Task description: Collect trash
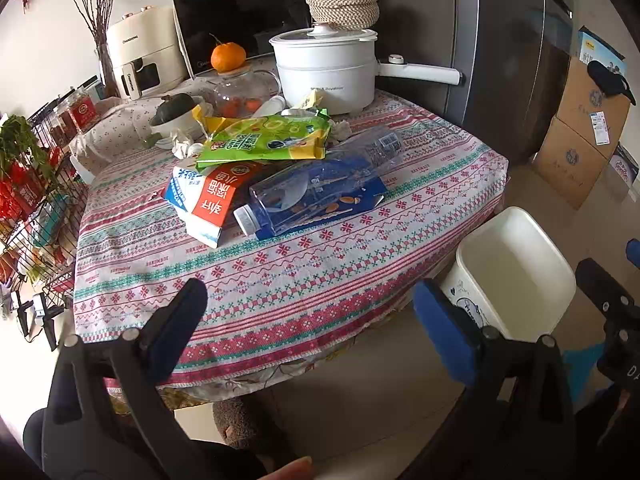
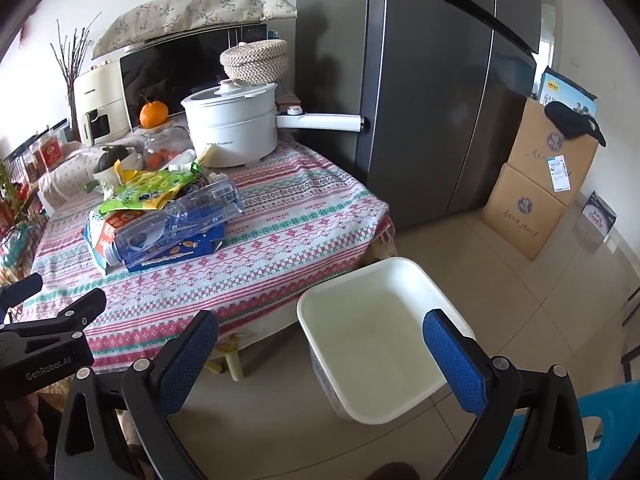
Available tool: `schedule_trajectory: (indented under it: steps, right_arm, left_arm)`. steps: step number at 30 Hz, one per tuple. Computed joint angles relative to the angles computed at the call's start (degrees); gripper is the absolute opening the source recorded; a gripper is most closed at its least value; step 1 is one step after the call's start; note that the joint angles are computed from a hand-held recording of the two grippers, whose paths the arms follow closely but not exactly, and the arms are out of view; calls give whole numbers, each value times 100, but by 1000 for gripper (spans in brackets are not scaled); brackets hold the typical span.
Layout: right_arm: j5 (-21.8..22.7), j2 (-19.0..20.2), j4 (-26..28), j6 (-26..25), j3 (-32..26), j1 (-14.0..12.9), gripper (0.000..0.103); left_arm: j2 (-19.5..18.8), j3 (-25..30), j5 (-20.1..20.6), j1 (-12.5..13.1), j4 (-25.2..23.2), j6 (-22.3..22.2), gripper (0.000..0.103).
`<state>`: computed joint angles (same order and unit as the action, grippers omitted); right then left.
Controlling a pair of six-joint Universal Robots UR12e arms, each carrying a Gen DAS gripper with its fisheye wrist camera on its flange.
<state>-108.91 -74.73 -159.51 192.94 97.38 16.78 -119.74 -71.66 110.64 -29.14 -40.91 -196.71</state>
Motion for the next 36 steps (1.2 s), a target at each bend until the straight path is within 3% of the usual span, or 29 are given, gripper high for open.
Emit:
schedule_trajectory:
  steps: [36]
  right_arm:
    - [66,49,112,40,-63,24,103]
  left_arm:
    - [5,25,-51,24,-29,-46,102]
